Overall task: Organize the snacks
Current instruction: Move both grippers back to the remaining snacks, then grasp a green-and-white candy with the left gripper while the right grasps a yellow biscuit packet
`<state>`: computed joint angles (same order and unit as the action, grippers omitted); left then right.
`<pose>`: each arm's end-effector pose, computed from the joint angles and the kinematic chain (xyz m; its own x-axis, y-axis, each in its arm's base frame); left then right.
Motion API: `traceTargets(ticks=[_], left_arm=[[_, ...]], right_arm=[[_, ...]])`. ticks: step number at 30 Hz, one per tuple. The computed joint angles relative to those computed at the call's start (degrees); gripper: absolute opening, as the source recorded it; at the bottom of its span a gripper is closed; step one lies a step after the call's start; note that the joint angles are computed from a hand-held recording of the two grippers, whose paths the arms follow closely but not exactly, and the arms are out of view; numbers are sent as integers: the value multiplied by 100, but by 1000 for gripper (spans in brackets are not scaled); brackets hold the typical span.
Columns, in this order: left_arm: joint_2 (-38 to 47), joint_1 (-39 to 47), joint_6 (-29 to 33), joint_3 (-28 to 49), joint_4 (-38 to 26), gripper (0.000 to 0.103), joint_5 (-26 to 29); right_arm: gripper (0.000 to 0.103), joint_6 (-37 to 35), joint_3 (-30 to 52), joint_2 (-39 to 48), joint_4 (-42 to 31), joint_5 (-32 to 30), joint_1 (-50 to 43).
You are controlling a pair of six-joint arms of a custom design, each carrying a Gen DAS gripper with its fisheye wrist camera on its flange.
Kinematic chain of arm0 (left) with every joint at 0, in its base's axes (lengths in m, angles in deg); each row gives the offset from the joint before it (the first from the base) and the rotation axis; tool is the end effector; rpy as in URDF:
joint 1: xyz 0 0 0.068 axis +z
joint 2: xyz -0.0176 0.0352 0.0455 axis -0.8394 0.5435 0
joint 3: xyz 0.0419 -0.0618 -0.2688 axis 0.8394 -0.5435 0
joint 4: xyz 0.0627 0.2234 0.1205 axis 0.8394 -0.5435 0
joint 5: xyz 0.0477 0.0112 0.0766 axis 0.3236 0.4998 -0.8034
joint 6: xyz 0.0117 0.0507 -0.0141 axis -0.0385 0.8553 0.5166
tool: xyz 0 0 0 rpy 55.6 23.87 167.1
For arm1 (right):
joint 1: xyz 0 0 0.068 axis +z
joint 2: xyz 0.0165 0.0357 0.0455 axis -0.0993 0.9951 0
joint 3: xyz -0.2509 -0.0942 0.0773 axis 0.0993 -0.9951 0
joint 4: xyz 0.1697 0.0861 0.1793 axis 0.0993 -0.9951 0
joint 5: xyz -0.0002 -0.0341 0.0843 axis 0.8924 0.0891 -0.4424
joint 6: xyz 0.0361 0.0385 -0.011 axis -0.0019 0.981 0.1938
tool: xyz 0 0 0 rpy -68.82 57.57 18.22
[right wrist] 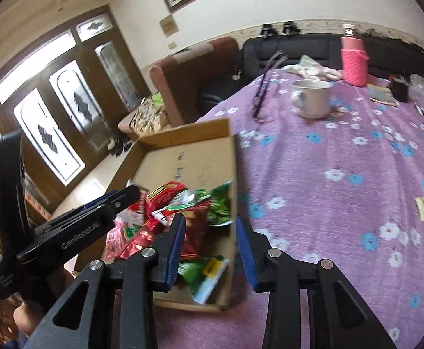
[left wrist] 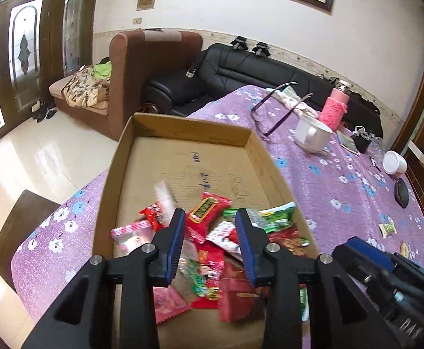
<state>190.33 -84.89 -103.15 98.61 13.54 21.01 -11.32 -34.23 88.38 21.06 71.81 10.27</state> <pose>0.2610 -0.1315 0.0751 -0.6779 -0.0450 -0.7337 0.1239 0.9769 -0.1744 0.2219 0.0671 0.0615 -0.6759 0.1814 -0.7143 -0.1122 0.9326 0.3430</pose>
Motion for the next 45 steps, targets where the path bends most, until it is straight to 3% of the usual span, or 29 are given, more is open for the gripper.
traceTargets(ticks=[6, 13, 19, 26, 28, 36, 40, 42, 44, 45], left_arm=[[-317, -553, -13, -7, -202, 35, -314], [-225, -1404, -12, 319, -526, 36, -731], [345, -2275, 141, 1221, -1133, 38, -860], [1752, -2977, 858, 3791, -2806, 50, -15], [2321, -3067, 1067, 4701, -3266, 55, 164], [4445, -3084, 1558, 8255, -5258, 55, 485], [4918, -3163, 1709, 9080, -5633, 56, 540], [5225, -3214, 1657, 9586, -5889, 53, 352], [5403, -3208, 1513, 9844, -6098, 26, 355], [5325, -3227, 1473, 9623, -5895, 26, 204]], right_arm=[[40, -199, -648, -550, 68, -581, -1239], [40, -821, -925, -283, 181, -1716, -3374], [39, -1537, -463, -112, -739, -2505, -5602], [39, -1635, 582, 635, -1870, -2961, -7493], [39, -1609, 796, 774, -2165, -3106, -7687], [39, -1632, 917, 779, -2548, -3269, -7953], [39, -1629, 879, 736, -2554, -3245, -8045], [39, -1641, 884, 750, -2546, -3223, -8043], [39, -1637, 875, 765, -2503, -3176, -8002], [39, -1617, 882, 782, -2472, -3146, -7964]])
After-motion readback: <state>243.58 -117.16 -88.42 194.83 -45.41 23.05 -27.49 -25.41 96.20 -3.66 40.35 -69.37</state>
